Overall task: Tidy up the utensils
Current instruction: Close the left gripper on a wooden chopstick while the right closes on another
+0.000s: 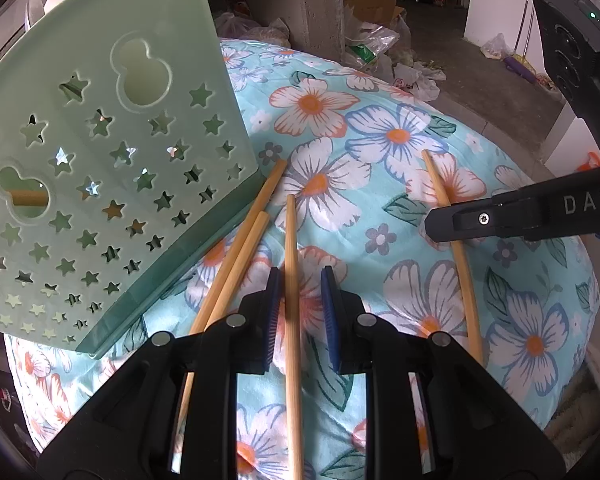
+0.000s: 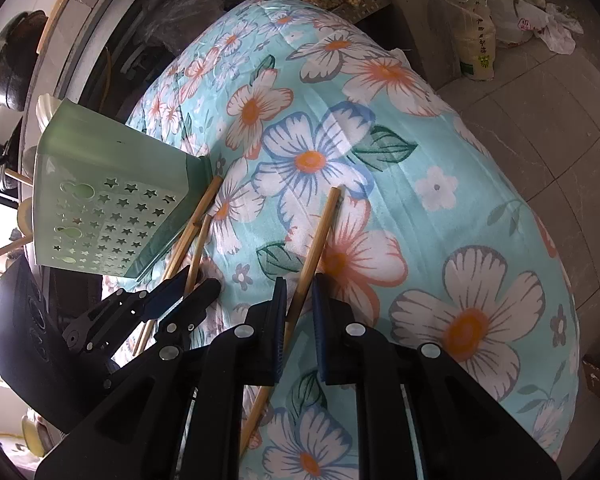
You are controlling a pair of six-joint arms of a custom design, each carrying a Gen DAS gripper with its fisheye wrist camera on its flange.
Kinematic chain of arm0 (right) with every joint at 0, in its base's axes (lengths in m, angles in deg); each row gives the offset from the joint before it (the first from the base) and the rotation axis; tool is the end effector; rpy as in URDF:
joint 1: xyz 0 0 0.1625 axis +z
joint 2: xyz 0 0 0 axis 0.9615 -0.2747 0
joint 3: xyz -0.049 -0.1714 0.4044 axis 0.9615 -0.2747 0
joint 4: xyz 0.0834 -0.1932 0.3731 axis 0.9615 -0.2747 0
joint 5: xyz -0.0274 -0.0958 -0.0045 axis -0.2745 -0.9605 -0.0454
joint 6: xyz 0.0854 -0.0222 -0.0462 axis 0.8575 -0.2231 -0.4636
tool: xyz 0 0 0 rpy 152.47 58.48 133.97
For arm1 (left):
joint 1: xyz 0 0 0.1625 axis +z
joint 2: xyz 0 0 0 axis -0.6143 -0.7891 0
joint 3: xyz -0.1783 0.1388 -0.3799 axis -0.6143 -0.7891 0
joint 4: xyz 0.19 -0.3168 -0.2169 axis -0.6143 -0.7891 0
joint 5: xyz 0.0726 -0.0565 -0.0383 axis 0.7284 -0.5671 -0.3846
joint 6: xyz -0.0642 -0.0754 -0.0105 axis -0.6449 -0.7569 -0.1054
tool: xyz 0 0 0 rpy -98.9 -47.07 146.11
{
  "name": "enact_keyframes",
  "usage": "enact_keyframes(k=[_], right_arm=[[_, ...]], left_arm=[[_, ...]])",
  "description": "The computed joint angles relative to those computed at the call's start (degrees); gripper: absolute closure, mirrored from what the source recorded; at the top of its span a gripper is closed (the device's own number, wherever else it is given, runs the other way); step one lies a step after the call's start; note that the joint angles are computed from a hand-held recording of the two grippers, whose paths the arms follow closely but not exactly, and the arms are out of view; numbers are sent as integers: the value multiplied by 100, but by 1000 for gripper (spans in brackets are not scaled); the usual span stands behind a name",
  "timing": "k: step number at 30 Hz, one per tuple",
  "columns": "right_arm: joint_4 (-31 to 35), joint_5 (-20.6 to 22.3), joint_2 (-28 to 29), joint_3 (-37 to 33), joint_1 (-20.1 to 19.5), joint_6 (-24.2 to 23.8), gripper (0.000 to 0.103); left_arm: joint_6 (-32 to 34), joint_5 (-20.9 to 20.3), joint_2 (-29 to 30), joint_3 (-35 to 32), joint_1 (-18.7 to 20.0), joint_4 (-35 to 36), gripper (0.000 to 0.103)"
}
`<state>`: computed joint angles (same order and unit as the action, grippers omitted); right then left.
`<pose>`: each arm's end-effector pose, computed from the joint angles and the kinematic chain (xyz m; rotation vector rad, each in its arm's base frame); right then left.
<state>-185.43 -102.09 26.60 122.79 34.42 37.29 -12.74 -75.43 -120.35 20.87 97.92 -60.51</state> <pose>0.2293 -0.4671 0.0313 -0.9960 -2.4591 1.1918 -0.1474 -0.5940 0.1571 1.8195 2.0899 0.0394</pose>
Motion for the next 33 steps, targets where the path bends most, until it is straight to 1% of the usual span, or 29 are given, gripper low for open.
enact_keyframes(k=[12,17,22,27,29,30,33], right_arm=[[-490,299,43,129,-123,-58,92],[-491,271,56,119,-111,1,92],[-643,265,109,130,-107,7,93],[-713,302,103,164,-123,-24,93],[-744,311,106,173,-126,-30,93],[-771,317,112,180,-128,-37,93],[-869,355,121,212,-145,-54,93]], left_arm=[[-2,88,55,55,-59,-159,84],[-61,41,102,27,-57,-149,84],[-2,24,143,-5,-50,-159,85],[16,5,132,7,-51,-159,89],[34,-22,131,15,-51,-162,95],[36,-20,130,22,-54,-173,97],[19,-37,115,31,-57,-156,97]])
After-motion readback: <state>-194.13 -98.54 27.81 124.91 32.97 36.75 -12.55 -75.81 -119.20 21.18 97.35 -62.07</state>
